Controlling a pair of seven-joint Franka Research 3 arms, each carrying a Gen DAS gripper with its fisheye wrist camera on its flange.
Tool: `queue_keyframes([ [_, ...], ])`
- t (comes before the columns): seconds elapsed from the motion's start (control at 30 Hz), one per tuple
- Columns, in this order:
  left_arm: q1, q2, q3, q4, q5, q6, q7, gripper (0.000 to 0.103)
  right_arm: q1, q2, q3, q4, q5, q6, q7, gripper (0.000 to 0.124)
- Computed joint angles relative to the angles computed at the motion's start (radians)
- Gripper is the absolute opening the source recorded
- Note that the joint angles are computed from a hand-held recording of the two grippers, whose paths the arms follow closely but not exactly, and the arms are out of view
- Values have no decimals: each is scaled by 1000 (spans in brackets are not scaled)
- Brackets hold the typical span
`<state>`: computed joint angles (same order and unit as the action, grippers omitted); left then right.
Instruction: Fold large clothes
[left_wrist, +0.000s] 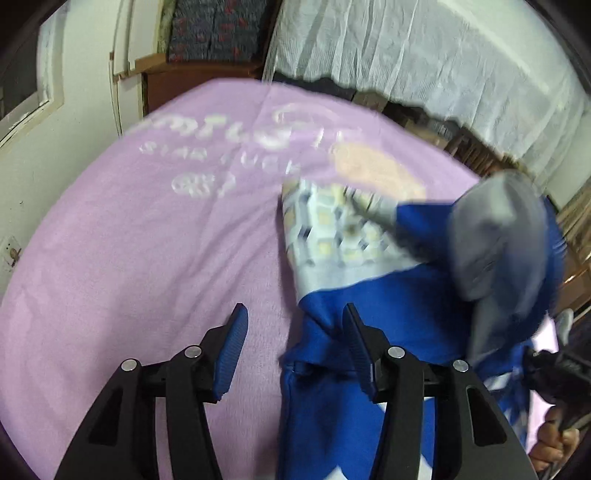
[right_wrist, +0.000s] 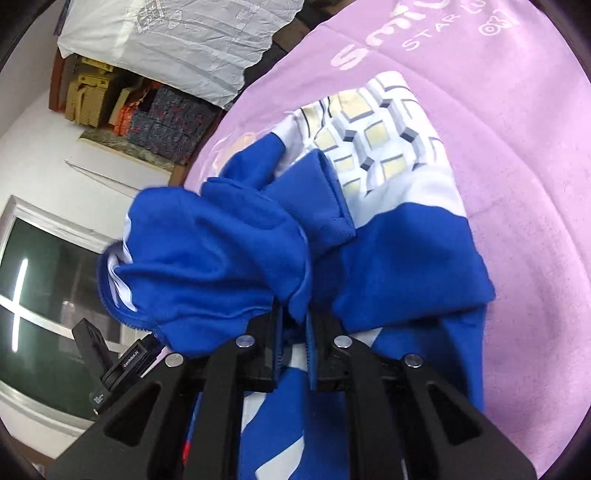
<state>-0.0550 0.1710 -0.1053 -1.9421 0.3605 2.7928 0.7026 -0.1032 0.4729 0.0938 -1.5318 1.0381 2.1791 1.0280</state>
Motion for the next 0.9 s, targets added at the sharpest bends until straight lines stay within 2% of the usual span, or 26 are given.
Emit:
queue_keyframes([
  [0.1, -16, -54, 6, -27, 61, 72, -52, 53, 37, -63, -13, -62, -47, 102, -51, 17],
  [0.17, -26, -65, -4, -7, 87, 87, -44, 54, 59, -94, -25, -97, -68, 178, -35, 33],
  [0.27, -70, -23, -4, 116, 208, 12, -81, 57, 58, -174, -15, -189, 19, 327, -114, 33],
  [0.3, -83, 10, -7, 176, 229, -12, -76, 58, 60, -183, -12, -190, 41, 337, -145, 33],
  [0.37, -103, 74, -10, 277, 240, -45, -59, 58, 70, -162, -2, -115, 58, 306, -179, 32],
  [0.47, -99, 173, -32, 396, 148, -85, 43, 58, 84, -96, 13, 10, 50, 230, -203, 32],
  [0.57, -89, 288, -50, 504, 20, -194, 113, 58, 117, 24, 15, 163, -54, 186, -115, 31],
  [0.63, -82, 336, -56, 543, -44, -276, 157, 58, 152, 83, 3, 212, -143, 228, -36, 30],
  [0.67, -67, 352, -69, 543, -89, -297, 187, 60, 159, 117, -7, 237, -188, 221, 24, 23],
  [0.7, -50, 347, -79, 513, -127, -275, 211, 61, 157, 155, -15, 271, -229, 184, 82, 15],
  [0.73, -51, 329, -68, 466, -125, -221, 212, 61, 151, 190, -15, 307, -259, 154, 116, 0],
  [0.8, -72, 321, -46, 449, -102, -204, 216, 63, 105, 227, 29, 340, -242, 132, 104, 0],
  [0.87, -87, 321, -31, 451, -85, -206, 212, 63, 87, 261, 46, 396, -253, 86, 137, 0],
  [0.9, -81, 312, -35, 438, -98, -194, 210, 63, 85, 263, 52, 398, -261, 91, 129, 0],
])
